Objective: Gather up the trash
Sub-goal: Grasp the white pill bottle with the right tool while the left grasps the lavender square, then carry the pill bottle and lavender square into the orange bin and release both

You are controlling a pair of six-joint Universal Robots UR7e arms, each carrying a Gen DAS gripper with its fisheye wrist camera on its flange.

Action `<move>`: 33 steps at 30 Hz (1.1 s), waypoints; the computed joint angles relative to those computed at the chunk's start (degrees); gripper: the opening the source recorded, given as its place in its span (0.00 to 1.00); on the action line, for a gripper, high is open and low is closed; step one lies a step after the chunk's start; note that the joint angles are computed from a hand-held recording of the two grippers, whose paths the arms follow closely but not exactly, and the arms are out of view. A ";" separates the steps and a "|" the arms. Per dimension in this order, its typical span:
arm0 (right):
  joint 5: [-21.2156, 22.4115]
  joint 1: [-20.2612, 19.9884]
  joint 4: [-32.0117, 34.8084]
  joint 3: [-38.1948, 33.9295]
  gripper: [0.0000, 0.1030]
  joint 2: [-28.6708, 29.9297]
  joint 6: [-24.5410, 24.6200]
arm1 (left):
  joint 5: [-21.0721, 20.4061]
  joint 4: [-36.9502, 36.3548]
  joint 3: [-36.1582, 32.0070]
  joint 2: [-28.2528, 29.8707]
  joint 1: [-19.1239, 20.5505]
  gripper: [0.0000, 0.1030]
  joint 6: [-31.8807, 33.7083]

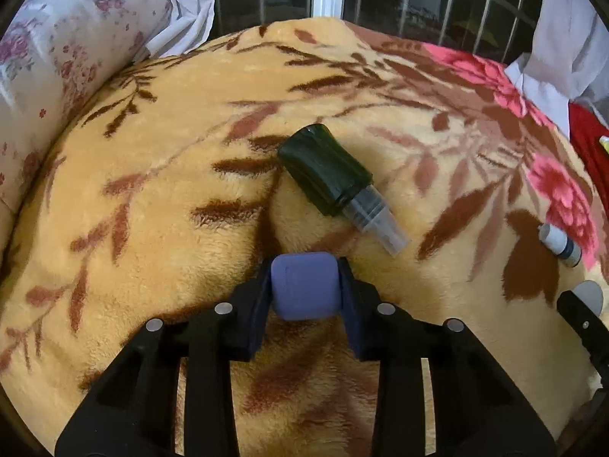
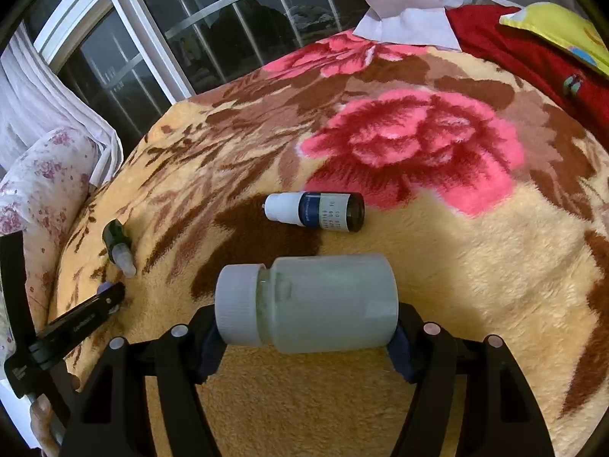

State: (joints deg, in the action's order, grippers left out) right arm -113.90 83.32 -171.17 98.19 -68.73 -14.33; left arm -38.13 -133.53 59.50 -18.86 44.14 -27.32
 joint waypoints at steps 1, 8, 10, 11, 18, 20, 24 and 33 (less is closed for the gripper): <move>-0.12 0.06 -0.08 -0.04 0.65 0.09 -0.08 | -0.05 -0.56 0.10 -0.03 -0.01 0.32 0.17; 0.46 -0.19 -0.25 0.04 0.65 -0.12 -0.46 | -0.79 -7.11 5.16 -2.65 -0.54 0.32 0.71; 0.87 -0.11 -0.77 0.29 0.65 -0.37 -1.11 | -0.79 -9.14 7.39 -3.79 -1.04 0.32 1.47; 1.02 0.09 -1.68 0.68 0.65 -0.60 -1.67 | -0.17 -10.07 9.11 -4.64 -1.66 0.32 1.80; 2.55 3.22 -6.94 8.42 0.65 -5.60 -6.10 | 0.75 -15.92 21.51 -11.47 -5.73 0.32 1.85; 3.16 4.38 -7.54 12.27 0.65 -8.11 -8.06 | 0.35 -16.63 25.03 -13.55 -6.88 0.32 1.19; 4.26 6.26 -9.40 20.27 0.65 -13.90 -11.09 | -0.33 -18.96 32.40 -17.80 -9.50 0.32 0.20; 5.16 9.10 -6.21 35.30 0.66 -26.98 -14.15 | -3.60 -19.63 49.95 -27.80 -16.31 0.32 -6.68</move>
